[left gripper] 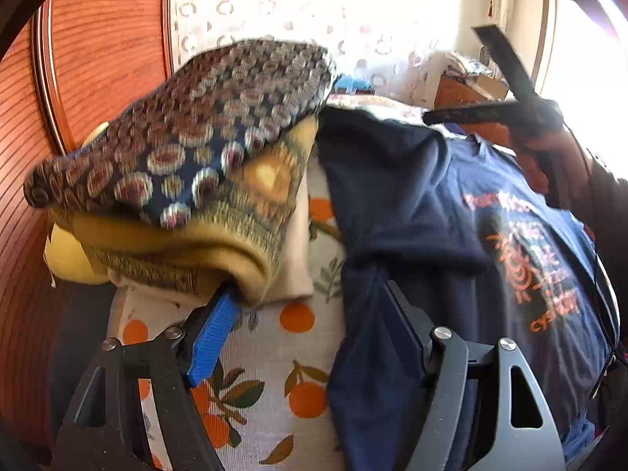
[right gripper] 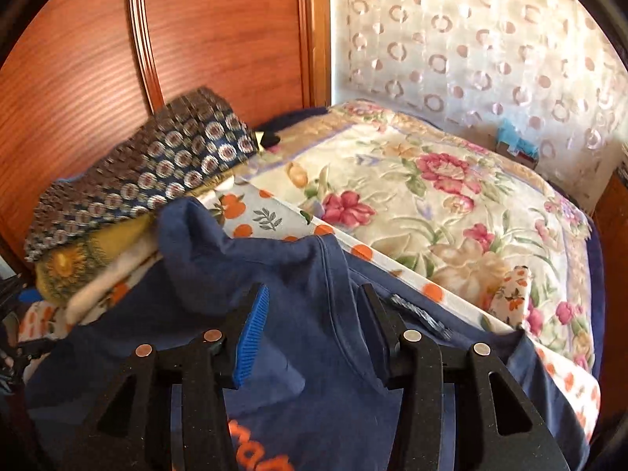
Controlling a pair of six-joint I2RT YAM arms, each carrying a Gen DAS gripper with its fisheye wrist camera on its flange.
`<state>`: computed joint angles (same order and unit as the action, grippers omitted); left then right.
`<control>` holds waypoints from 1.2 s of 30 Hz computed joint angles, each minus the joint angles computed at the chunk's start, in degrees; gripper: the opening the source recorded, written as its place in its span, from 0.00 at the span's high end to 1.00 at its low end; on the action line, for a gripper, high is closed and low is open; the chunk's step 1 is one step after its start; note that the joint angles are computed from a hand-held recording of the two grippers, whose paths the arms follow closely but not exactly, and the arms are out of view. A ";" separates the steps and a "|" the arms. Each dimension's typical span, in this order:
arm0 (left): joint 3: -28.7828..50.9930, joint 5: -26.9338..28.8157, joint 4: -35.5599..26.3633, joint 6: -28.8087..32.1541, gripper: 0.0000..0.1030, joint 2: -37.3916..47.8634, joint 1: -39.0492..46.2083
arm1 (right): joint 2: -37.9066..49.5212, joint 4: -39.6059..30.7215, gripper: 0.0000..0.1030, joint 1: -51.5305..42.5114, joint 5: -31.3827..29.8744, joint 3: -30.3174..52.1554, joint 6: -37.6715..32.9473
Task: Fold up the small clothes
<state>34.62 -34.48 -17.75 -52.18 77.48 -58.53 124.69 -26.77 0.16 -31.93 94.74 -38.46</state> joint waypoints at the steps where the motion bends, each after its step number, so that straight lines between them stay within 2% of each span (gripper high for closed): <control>1: -0.29 0.34 0.26 -0.26 0.28 0.52 0.17 | 1.72 -0.78 0.53 1.18 1.19 2.32 0.15; 3: -0.86 0.98 1.02 -0.52 0.28 0.95 0.43 | 6.84 -4.20 0.53 3.53 3.08 9.84 0.00; 6: -1.47 1.58 1.71 -0.96 0.28 1.26 0.57 | 12.64 -6.91 0.53 5.93 5.75 17.00 -1.19; 9: -1.41 1.37 1.94 -1.48 0.28 2.02 0.13 | 20.71 -13.95 0.53 7.05 8.37 31.33 -1.71; 10: -1.39 1.47 1.87 -1.69 0.28 2.23 0.17 | 24.33 -17.41 0.53 6.93 7.54 37.97 -1.30; 11: -1.36 1.69 1.97 -1.98 0.28 2.53 0.24 | 26.02 -20.73 0.59 6.67 6.48 43.12 -0.46; 12: -1.46 1.60 2.04 -2.01 0.28 2.42 0.29 | 26.80 -21.45 0.86 6.62 5.95 45.39 0.76; 14: -1.65 0.93 1.60 -3.10 0.28 2.37 -0.55 | 28.89 -23.59 0.88 5.94 3.51 50.30 3.34; 17: -1.46 0.72 1.49 -2.85 0.28 2.78 -0.25 | 26.18 -18.49 0.85 5.95 5.62 44.18 5.87; 19: -1.42 0.48 1.04 -2.85 0.28 2.63 -0.24 | 21.35 -14.32 0.65 6.24 7.30 36.02 8.70; 22: -1.24 -0.45 0.61 -3.49 0.28 2.84 -0.90 | 14.57 -7.48 0.57 6.11 8.98 24.67 9.74; 25: -1.65 -2.37 -1.13 -4.88 0.28 1.59 -2.98 | 5.64 -1.73 0.54 4.21 8.20 11.28 9.79; 30: -1.51 -5.19 -5.38 -8.17 0.28 -0.43 -7.02 | -11.16 5.14 0.52 -3.35 3.62 -12.97 5.41; 36: 1.29 -8.99 -8.53 -10.22 0.28 -1.32 -11.75 | -23.23 7.64 0.52 -16.22 -1.61 -30.06 1.23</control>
<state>35.91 -43.47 -26.28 -62.40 76.16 -70.28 101.46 -19.14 -16.06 -33.55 64.68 -37.23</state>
